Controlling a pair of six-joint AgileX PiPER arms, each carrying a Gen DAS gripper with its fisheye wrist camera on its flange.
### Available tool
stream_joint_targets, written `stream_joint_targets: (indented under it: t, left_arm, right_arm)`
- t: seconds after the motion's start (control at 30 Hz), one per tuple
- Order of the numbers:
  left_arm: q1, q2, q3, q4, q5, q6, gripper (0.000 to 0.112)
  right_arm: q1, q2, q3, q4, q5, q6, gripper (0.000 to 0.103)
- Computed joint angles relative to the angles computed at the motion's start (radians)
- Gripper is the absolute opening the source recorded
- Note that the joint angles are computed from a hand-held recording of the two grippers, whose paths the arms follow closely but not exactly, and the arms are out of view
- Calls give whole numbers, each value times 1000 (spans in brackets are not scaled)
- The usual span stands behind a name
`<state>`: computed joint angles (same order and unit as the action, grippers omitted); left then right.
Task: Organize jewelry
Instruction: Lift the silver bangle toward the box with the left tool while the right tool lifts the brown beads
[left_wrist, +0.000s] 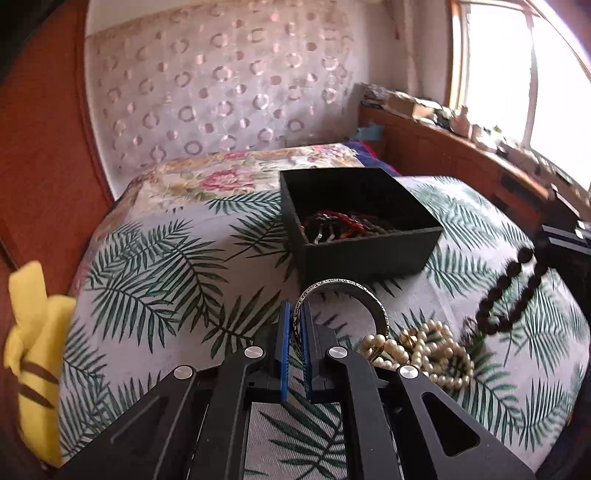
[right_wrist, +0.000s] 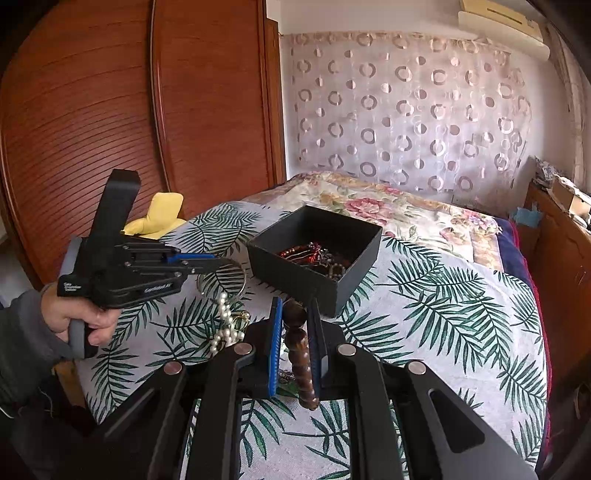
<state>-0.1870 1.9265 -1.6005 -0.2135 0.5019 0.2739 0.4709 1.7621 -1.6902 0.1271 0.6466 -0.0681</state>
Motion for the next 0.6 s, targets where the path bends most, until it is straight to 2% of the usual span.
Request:
stream_joint_targets:
  t: [0.37,0.47,0.6]
  left_arm:
    - [11,31,-33,-235,-40,26,4]
    - [-1,13,-10,-254,-79,35,4]
    - [-1,-14,18,-385,-124,137,4]
  right_arm:
    - [-11,4,25,-9,-7,15,15]
    - [-17,-3,36,-11,-10,17,15]
    - [-21,-8,38,-18,-9,25,15]
